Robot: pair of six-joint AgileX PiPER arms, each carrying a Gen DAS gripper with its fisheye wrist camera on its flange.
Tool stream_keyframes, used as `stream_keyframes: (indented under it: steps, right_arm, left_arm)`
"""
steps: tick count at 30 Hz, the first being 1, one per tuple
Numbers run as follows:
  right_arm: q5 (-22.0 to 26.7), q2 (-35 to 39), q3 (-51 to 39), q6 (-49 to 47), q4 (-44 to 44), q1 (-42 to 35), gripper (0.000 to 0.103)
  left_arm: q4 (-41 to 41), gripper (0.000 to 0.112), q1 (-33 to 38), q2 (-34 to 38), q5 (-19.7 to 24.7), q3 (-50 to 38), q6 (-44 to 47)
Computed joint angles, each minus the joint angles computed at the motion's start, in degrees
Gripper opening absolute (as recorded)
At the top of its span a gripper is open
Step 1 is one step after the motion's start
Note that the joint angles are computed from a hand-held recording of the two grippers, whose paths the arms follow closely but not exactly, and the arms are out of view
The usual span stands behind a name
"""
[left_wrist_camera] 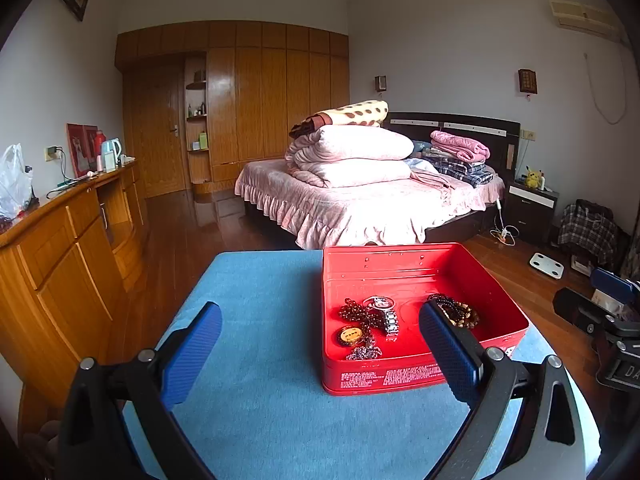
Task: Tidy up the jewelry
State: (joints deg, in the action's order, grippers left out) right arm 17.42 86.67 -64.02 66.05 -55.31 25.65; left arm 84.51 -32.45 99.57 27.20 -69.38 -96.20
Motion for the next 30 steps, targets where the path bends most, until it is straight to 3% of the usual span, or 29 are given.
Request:
stream_keyframes:
  steps: [14, 25, 30]
  right_arm:
    - [-0.03, -0.81, 0.26, 2.17, -2.41, 0.28, 0.097]
    - [0.81, -2.48, 2.90, 18.09, -20.05, 2.22, 0.097]
    - [0.49, -2.85, 3.56, 20.57, -22.48, 2.07, 0.097]
  left_arm:
    - [2.66, 0.097, -0.07, -0.61, -0.10, 0.94, -2.79]
    - [11.46, 0.097, -0.95, -2.30, 1.26, 3.56, -11.96]
    - [13.31, 0.097, -1.42, -2.82, 2.21, 4.24, -13.96]
